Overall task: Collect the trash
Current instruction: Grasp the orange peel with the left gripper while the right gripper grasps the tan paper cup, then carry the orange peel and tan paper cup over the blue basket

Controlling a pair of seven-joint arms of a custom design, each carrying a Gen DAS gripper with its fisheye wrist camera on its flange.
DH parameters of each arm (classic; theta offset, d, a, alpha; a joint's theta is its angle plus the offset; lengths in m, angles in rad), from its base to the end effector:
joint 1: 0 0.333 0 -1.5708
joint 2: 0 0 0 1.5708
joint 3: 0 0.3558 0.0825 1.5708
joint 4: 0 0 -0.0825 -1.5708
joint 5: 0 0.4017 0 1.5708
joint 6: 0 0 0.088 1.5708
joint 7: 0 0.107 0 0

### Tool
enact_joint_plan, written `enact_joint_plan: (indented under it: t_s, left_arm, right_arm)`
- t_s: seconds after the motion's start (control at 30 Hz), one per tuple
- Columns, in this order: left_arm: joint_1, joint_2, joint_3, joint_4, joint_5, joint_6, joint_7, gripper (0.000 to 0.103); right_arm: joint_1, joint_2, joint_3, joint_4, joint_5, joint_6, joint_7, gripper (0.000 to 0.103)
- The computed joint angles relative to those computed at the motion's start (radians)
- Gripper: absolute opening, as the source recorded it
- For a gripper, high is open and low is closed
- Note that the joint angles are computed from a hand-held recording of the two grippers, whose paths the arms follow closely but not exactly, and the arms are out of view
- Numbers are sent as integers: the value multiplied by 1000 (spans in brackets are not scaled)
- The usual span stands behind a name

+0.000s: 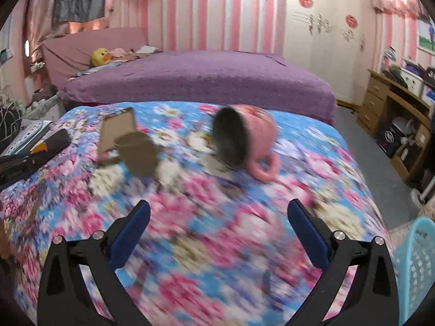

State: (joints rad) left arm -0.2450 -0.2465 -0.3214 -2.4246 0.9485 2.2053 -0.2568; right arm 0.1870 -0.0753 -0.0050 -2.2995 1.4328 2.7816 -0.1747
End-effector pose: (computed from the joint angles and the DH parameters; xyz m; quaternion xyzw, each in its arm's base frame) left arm 0.4095 -0.2323 0.4399 -0.8247 0.3959 -0.1565 0.3723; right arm 0.5317 0.0528 0.4405 -0.8070 0.3903 -0.2059 0.3924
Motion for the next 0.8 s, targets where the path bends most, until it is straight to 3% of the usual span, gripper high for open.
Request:
enact_joint_plan:
  t_s: [0.17, 0.33, 0.47, 0.63, 0.8]
  left_arm:
    - [7, -50, 11, -52, -24, -6, 8, 28]
    - [35, -117, 26, -114, -71, 44, -33, 28]
    - [51, -124, 0, -109, -72, 10, -33, 28]
    - [43, -115, -14, -86, -57, -29, -22, 28]
    - [28, -109, -23, -68, -56, -37, -30, 28]
  right_arm:
    - [38, 33, 37, 35, -68, -22, 113, 98]
    - [71, 82, 67, 74, -143, -14, 204, 95]
    - [79, 115, 77, 91, -286, -35, 300, 51]
    - [60, 82, 70, 71, -188, -76, 195, 48]
    - [26, 6, 20, 22, -130, -123, 114, 48]
